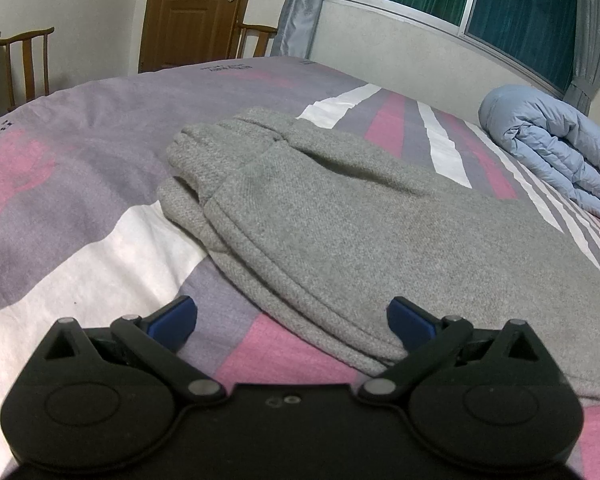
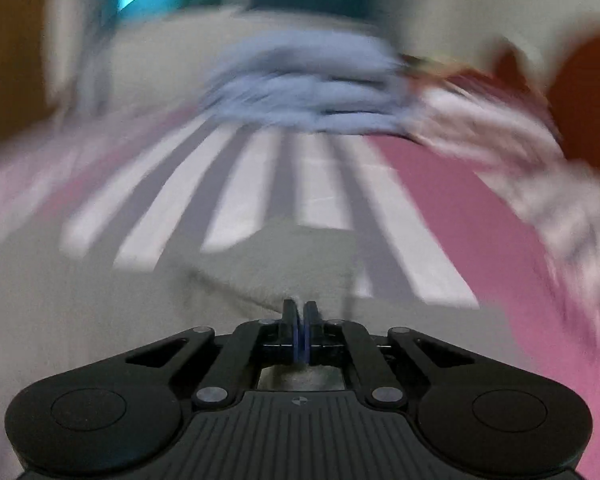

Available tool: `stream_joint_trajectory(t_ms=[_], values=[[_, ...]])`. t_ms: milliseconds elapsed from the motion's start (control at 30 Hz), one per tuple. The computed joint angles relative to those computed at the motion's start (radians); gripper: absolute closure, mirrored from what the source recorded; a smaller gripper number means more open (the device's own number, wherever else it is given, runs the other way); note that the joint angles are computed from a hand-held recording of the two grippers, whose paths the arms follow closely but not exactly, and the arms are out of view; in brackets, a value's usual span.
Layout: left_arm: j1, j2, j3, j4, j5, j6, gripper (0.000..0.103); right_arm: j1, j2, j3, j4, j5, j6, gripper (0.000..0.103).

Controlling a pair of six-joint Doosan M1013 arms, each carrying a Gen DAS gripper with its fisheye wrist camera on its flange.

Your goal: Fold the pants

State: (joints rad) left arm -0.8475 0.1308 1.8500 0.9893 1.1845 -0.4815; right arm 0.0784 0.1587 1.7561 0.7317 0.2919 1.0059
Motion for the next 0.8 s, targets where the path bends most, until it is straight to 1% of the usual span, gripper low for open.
stream_joint_trajectory(t_ms=[33, 67, 100, 133, 167, 200, 233, 300, 333, 367, 400, 433, 467, 500, 600, 667, 700, 733, 767, 800], values=[[0.0, 0.0, 0.001, 0.001, 0.0, -0.001, 0.006, -0.038, -0.01, 0.029, 0.111, 0.012, 0.024, 0.101], [0.0, 0.0, 0.001, 0.001, 0.0, -0.001, 0.006, -0.066, -0.014, 0.05, 0.17, 0.027, 0.061, 0.101], [0.0, 0.0, 0.001, 0.001, -0.001, -0.001, 0.006, -0.089, -0.01, 0.062, 0.177, 0.056, 0.112, 0.101], [0.0, 0.0, 0.001, 0.001, -0.001, -0.001, 0.006, -0.11, 0.002, 0.066, 0.173, 0.11, 0.134, 0.101], [0.0, 0.0, 0.001, 0.001, -0.001, -0.001, 0.006, -0.125, 0.007, 0.073, 0.211, 0.144, 0.104, 0.101], [0.0, 0.0, 0.001, 0.001, -0.001, -0.001, 0.006, -0.135, 0.003, 0.086, 0.284, 0.152, 0.021, 0.101], [0.0, 0.0, 0.001, 0.001, -0.001, -0.001, 0.006, -0.138, -0.005, 0.097, 0.322, 0.142, -0.048, 0.1], [0.0, 0.0, 0.001, 0.001, -0.001, -0.001, 0.006, -0.133, -0.014, 0.102, 0.309, 0.111, -0.082, 0.098], [0.0, 0.0, 0.001, 0.001, -0.001, -0.001, 0.006, -0.135, -0.011, 0.099, 0.311, 0.112, -0.084, 0.089], [0.0, -0.001, 0.001, 0.001, 0.0, -0.001, 0.006, -0.139, -0.006, 0.092, 0.324, 0.118, -0.081, 0.072], [0.0, -0.001, 0.001, 0.001, -0.001, -0.001, 0.006, -0.146, -0.006, 0.093, 0.361, 0.118, -0.098, 0.062], [0.0, -0.001, 0.001, 0.001, -0.001, -0.001, 0.006, -0.153, -0.014, 0.106, 0.42, 0.106, -0.127, 0.044], [0.0, -0.001, 0.002, 0.002, -0.002, -0.003, 0.006, -0.164, -0.012, 0.109, 0.482, 0.109, -0.136, 0.033], [0.0, -0.001, 0.002, 0.002, -0.002, -0.002, 0.006, -0.178, -0.007, 0.107, 0.537, 0.133, -0.128, 0.032], [0.0, -0.001, 0.002, 0.002, -0.001, -0.003, 0.006, -0.225, 0.024, 0.097, 0.66, 0.218, -0.067, 0.032], [0.0, -0.001, 0.002, 0.002, -0.001, -0.001, 0.006, -0.245, 0.043, 0.089, 0.742, 0.253, -0.057, 0.032], [0.001, -0.001, 0.002, 0.001, -0.001, 0.0, 0.006, -0.248, 0.049, 0.085, 0.752, 0.257, -0.045, 0.034], [0.001, -0.001, 0.002, 0.001, 0.0, 0.0, 0.006, -0.251, 0.053, 0.073, 0.71, 0.256, -0.002, 0.051], [0.001, -0.001, 0.002, 0.001, 0.0, 0.0, 0.006, -0.249, 0.06, 0.055, 0.625, 0.246, 0.066, 0.087], [0.001, -0.001, 0.002, 0.001, 0.0, 0.0, 0.006, -0.248, 0.067, 0.039, 0.559, 0.248, 0.114, 0.098]])
